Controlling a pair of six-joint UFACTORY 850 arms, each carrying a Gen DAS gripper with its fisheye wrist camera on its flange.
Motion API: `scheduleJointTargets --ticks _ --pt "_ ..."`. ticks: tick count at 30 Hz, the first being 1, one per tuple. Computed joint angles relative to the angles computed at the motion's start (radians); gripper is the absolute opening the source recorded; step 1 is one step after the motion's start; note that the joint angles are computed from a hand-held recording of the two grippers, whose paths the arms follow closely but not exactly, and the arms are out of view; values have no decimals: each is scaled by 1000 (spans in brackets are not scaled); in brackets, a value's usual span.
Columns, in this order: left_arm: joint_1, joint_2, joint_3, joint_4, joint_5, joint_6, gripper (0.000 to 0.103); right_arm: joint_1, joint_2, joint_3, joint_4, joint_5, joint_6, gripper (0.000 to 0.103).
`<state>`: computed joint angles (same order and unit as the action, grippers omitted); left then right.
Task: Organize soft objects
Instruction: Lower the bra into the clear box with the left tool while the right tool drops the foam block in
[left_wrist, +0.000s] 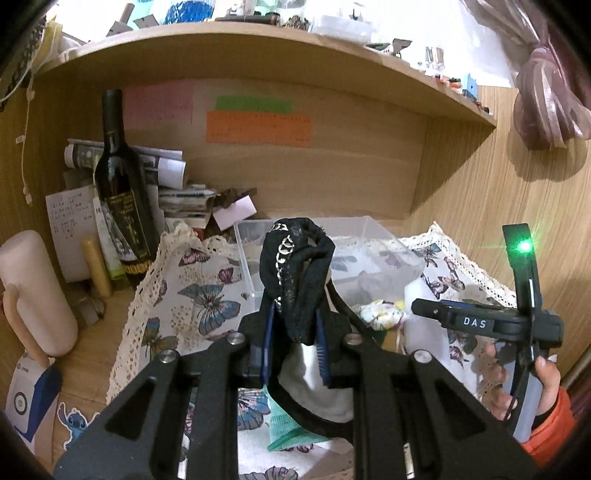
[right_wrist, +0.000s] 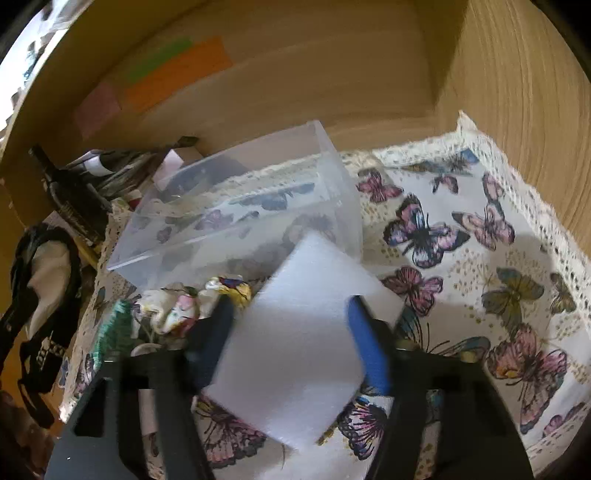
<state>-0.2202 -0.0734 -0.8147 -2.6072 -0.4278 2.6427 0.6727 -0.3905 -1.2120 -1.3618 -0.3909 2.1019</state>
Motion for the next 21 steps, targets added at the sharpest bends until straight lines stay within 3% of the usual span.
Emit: scheduleJointTargets --ticks 4,6,7,9,10,15,16,18,21 --pt "-1 9 1 -34 -9 34 19 4 7 -3 9 -6 -22 50" --pt "0 12 3 -39 -15 40 19 10 8 0 31 -32 -30 93" --pt "0 11 4 -37 -17 39 19 14 6 -2 54 -60 -33 101" --pt "0 7 3 -29 -17 31 19 22 2 0 82 -120 -12 103" --pt "0 4 3 -26 -18 27 19 15 7 12 70 -104 14 103" --pt "1 -10 -5 -2 -9 -1 19 -72 16 61 -78 191 242 103" --pt "2 -10 -6 -2 -9 -1 19 -79 10 59 -96 219 264 103" --pt "5 -9 -6 -16 -6 10 19 -75 -5 42 -47 212 201 97" --pt "11 -11 -10 -23 -3 10 19 -44 -22 5 79 134 26 96"
